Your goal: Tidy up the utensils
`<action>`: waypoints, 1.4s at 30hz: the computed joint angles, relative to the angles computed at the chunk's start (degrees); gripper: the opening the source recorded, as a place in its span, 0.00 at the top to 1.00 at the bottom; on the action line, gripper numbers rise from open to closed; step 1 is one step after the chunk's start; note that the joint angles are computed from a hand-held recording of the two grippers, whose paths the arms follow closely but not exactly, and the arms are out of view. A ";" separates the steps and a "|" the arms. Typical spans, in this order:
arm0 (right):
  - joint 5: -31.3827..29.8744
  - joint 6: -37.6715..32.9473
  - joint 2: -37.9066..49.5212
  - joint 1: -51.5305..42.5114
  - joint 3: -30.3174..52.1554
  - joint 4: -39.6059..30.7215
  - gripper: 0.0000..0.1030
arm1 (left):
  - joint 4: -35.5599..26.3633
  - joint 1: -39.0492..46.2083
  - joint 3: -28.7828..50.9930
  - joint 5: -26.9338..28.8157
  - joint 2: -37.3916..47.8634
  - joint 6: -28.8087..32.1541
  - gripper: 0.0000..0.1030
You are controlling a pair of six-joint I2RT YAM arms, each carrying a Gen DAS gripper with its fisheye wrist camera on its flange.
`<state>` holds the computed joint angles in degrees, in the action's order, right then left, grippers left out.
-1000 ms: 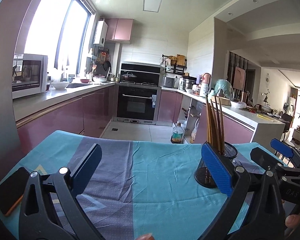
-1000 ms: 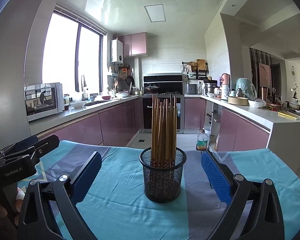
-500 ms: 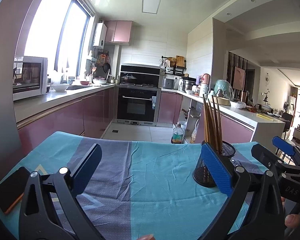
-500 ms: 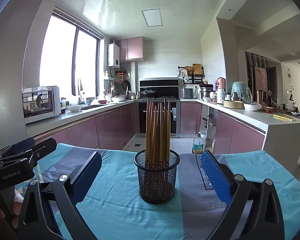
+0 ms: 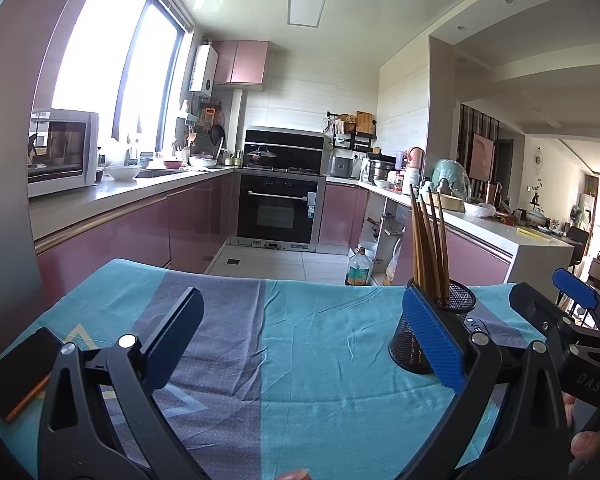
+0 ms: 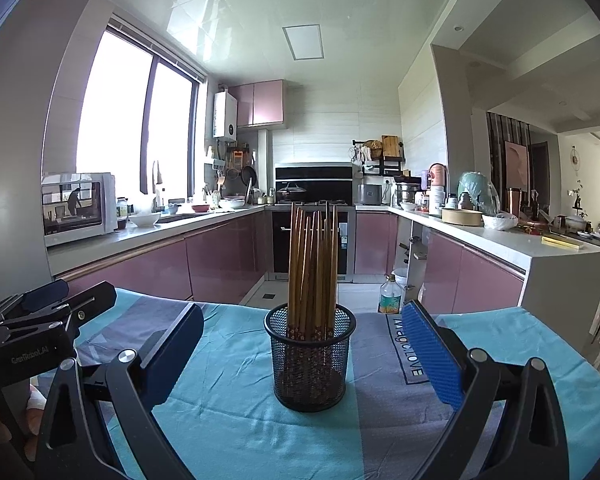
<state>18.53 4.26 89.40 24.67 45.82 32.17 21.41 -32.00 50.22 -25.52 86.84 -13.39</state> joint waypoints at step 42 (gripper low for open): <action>0.96 -0.01 0.33 -0.22 0.04 0.52 0.07 | 1.51 -0.02 0.18 0.04 1.74 -0.17 0.05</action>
<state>19.50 4.26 89.72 24.45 45.86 32.69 22.92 -32.02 50.40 -25.48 88.57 -13.55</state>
